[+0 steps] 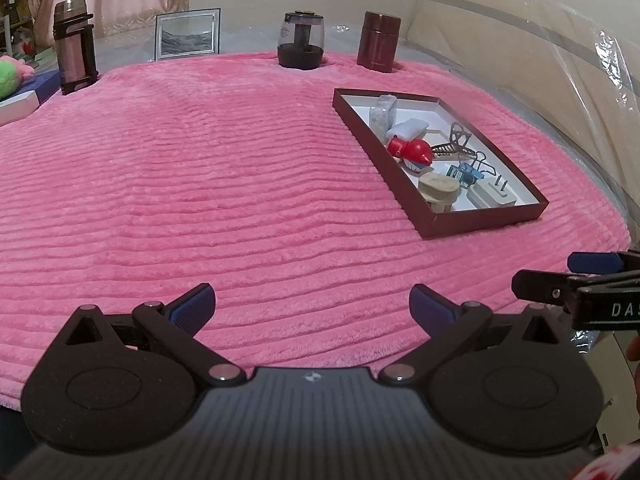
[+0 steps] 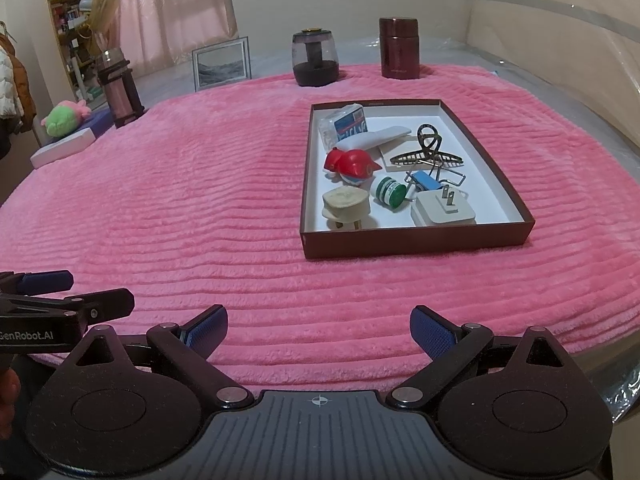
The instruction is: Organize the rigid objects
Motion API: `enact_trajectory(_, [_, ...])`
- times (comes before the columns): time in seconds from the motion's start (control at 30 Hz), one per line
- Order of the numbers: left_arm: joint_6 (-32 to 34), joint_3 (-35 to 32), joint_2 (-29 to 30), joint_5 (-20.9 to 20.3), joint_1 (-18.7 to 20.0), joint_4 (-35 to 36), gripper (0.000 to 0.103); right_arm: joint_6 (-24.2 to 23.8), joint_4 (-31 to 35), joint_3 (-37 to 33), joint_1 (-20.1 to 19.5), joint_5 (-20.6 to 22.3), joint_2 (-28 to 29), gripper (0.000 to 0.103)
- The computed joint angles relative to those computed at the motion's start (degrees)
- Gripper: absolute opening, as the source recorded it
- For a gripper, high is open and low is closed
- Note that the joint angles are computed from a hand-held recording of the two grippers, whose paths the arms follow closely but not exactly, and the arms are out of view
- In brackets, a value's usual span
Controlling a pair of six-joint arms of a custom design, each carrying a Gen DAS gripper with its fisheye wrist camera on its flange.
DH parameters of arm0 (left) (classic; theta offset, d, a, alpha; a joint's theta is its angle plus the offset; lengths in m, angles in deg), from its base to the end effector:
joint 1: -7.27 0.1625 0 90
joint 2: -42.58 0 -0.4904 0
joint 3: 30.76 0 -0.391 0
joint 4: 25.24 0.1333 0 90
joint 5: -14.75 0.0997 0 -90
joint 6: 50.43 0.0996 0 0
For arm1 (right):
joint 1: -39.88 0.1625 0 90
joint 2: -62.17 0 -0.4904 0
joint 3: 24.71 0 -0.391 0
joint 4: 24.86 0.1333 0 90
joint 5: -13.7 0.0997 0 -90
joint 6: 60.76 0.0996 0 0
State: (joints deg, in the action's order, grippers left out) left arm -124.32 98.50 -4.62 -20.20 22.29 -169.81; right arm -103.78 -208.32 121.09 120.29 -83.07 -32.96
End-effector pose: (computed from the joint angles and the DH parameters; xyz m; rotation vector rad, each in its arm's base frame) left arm -0.3783 -0.3240 0.0384 0.3096 2.2574 -0.9863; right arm 0.0625 -0.3598 0.3436 0.6857 -2.4915 0.8396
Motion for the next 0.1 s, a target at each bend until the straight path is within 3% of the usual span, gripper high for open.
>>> enact_trajectory(0.1, [0.5,0.6,0.0,0.0,0.0,-1.9,0.102,0.0,-0.1,0.0,0.0,-0.1,0.1,0.095])
